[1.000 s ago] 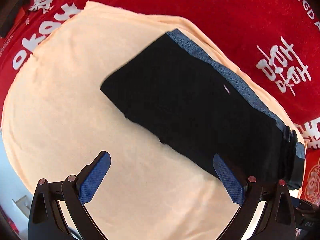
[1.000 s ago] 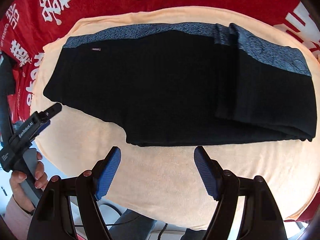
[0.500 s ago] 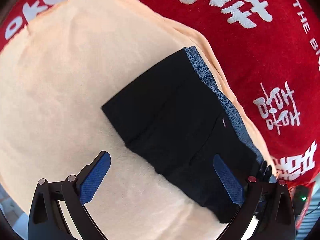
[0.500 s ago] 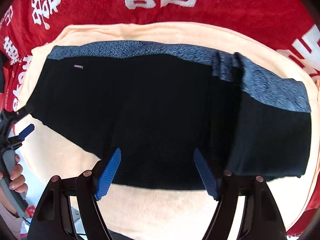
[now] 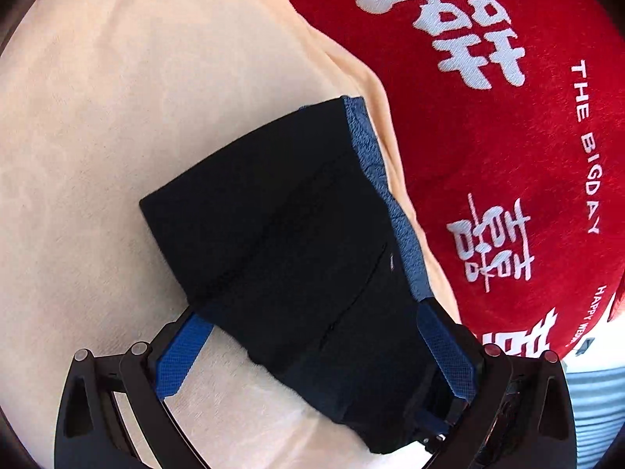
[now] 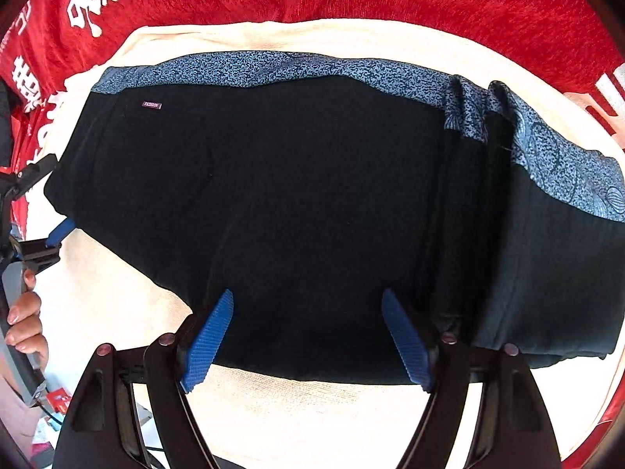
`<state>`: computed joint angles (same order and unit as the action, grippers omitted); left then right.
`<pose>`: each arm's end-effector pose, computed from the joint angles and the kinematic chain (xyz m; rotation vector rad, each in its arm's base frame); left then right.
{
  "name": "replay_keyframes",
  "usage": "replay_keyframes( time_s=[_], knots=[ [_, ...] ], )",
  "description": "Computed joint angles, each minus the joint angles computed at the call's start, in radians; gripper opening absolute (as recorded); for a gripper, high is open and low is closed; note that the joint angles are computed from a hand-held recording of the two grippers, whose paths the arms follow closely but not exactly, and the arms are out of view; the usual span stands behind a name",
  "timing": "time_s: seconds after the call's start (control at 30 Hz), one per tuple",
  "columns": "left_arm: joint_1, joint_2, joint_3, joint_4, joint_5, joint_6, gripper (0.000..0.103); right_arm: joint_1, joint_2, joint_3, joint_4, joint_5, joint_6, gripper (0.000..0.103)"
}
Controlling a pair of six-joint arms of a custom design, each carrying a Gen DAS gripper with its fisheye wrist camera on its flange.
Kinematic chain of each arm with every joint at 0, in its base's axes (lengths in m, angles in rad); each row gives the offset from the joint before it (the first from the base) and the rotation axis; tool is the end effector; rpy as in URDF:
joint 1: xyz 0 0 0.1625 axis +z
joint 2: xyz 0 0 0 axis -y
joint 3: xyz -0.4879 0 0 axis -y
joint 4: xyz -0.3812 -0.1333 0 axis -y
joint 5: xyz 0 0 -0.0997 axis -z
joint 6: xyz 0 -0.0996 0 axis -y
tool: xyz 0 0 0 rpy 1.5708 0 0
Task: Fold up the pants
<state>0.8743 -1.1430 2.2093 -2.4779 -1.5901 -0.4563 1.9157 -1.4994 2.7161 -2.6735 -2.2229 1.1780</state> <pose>-0.2003 -0.4443 0.1586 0.3646 3.0413 0.2210 0.1555 -0.2173 0.2016 -0.9869 -2.3523 0.4897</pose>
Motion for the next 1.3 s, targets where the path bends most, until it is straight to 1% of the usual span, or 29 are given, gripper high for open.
replay_keyframes(
  time_s=[0.17,0.2,0.23,0.27,0.33,0.4,0.47,0.57,0.6,0.67,0.7,0.73,0.77,0.83,0.87,0.93,0.97,1.03,1.07,1.13,1.23,1.27,1.3],
  knots=[
    [-0.017,0.011,0.012,-0.037,0.017,-0.004,0.103,0.004,0.024,-0.002,-0.016,-0.007,-0.013,0.086],
    [-0.020,0.009,0.014,-0.042,0.016,-0.011,0.103,0.001,0.033,-0.005,-0.025,-0.008,-0.017,0.086],
    [-0.023,0.006,0.017,-0.062,-0.010,-0.013,0.103,-0.004,0.036,-0.003,-0.035,-0.007,-0.024,0.086],
    [-0.029,0.004,0.019,-0.079,-0.016,-0.009,0.103,-0.005,0.034,-0.001,-0.039,-0.005,-0.029,0.086],
    [-0.047,0.006,0.023,-0.104,-0.013,0.020,0.103,0.003,0.044,0.003,-0.059,-0.002,-0.028,0.086],
    [-0.065,0.028,0.017,-0.088,0.032,0.034,0.103,0.009,0.035,0.011,-0.060,0.000,-0.030,0.086],
    [-0.066,0.059,0.004,-0.052,0.071,0.007,0.103,0.012,0.035,0.015,-0.064,0.002,-0.034,0.087],
    [-0.089,0.070,-0.001,-0.048,0.107,-0.011,0.102,0.020,0.026,0.016,-0.052,0.006,-0.035,0.087],
    [-0.103,0.070,-0.005,-0.028,0.132,-0.011,0.096,0.020,0.025,0.016,-0.050,0.008,-0.039,0.087],
    [-0.147,0.074,-0.005,0.011,0.229,-0.001,0.064,0.017,0.015,0.010,-0.036,0.015,-0.049,0.087],
    [-0.162,0.075,-0.003,0.024,0.264,0.016,0.055,0.016,0.011,0.005,-0.024,0.021,-0.053,0.087],
    [-0.175,0.076,-0.003,0.037,0.295,0.034,0.044,0.012,-0.006,-0.003,-0.002,0.036,-0.061,0.087],
    [-0.181,0.074,-0.001,0.040,0.304,0.053,0.040,0.011,-0.018,-0.008,0.007,0.046,-0.063,0.087],
    [-0.216,0.065,0.015,0.020,0.341,0.111,0.037,0.014,-0.067,-0.020,0.037,0.057,-0.058,0.087],
    [-0.252,0.059,0.037,-0.008,0.381,0.170,0.036,0.016,-0.085,-0.030,0.053,0.058,-0.058,0.087],
    [-0.316,0.048,0.083,-0.069,0.438,0.267,0.036,0.014,-0.131,-0.058,0.092,0.060,-0.076,0.087],
    [-0.347,0.043,0.107,-0.099,0.458,0.309,0.036,0.003,-0.155,-0.077,0.105,0.067,-0.102,0.087],
    [-0.385,0.037,0.137,-0.137,0.482,0.362,0.036,-0.028,-0.184,-0.110,0.098,0.091,-0.168,0.087],
    [-0.403,0.035,0.152,-0.157,0.500,0.393,0.036,-0.057,-0.191,-0.141,0.086,0.118,-0.228,0.087],
    [-0.411,0.031,0.162,-0.169,0.511,0.417,0.036,-0.095,-0.180,-0.193,0.069,0.166,-0.313,0.088],
    [-0.417,0.029,0.167,-0.177,0.519,0.432,0.036,-0.157,-0.114,-0.299,0.038,0.279,-0.469,0.092],
    [-0.420,0.027,0.171,-0.182,0.525,0.438,0.036,-0.176,-0.074,-0.347,0.047,0.330,-0.516,0.093],
    [-0.426,0.026,0.174,-0.185,0.528,0.439,0.036,-0.187,-0.042,-0.385,0.066,0.365,-0.541,0.093]
  ],
)
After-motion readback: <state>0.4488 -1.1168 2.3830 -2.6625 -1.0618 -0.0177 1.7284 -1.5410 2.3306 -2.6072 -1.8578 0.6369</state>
